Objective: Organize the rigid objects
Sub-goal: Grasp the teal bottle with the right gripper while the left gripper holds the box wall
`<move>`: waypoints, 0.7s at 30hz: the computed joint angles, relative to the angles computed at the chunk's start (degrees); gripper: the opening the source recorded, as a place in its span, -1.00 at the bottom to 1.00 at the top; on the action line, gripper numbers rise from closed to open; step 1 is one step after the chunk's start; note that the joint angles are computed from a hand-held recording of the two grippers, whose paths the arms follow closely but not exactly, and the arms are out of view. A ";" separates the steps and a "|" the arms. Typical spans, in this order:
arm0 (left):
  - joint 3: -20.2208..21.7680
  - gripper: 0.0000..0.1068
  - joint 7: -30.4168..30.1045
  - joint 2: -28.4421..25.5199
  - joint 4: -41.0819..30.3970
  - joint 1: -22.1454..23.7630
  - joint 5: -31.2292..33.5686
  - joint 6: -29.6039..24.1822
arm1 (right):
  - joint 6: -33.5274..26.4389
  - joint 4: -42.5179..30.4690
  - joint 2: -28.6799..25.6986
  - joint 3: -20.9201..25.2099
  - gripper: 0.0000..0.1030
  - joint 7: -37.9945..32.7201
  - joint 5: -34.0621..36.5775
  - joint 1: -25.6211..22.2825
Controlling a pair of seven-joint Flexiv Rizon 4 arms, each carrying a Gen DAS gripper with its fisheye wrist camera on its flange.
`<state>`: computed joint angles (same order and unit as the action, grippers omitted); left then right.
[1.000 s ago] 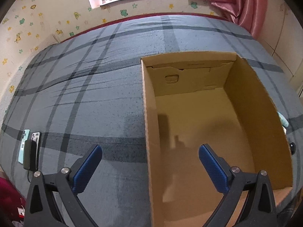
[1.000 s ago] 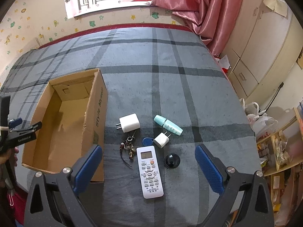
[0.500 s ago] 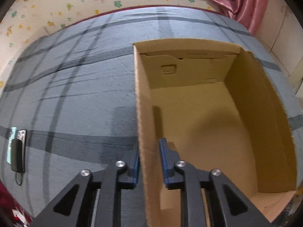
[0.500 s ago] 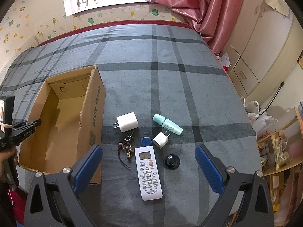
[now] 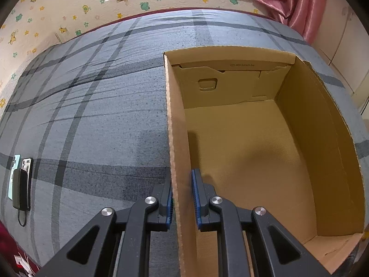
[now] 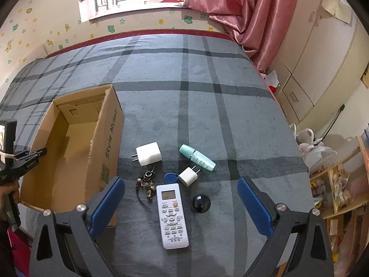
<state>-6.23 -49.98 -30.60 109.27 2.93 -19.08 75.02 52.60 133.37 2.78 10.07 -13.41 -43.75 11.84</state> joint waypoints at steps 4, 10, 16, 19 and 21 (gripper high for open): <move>0.14 -0.72 -0.06 0.10 0.07 -0.09 0.19 -0.01 | 3.69 0.77 -0.62 -1.12 0.94 -2.05 1.91 -1.14; -0.33 -0.72 0.10 0.13 0.31 0.27 -0.20 0.29 | 8.16 0.98 -3.48 -3.10 0.94 -4.27 2.22 -3.29; 0.53 -0.71 -0.55 0.10 0.25 -0.49 0.84 0.83 | 14.84 0.21 -9.19 -6.06 0.94 -7.69 4.68 -4.81; 1.20 -0.72 -1.20 0.16 0.05 -1.08 1.65 0.72 | 16.20 -0.49 -12.03 -8.03 0.94 -7.34 2.32 -4.99; 1.38 -0.72 -1.51 0.18 -0.09 -1.19 1.98 0.49 | 16.27 -1.60 -14.24 -8.74 0.94 -8.44 3.30 -5.13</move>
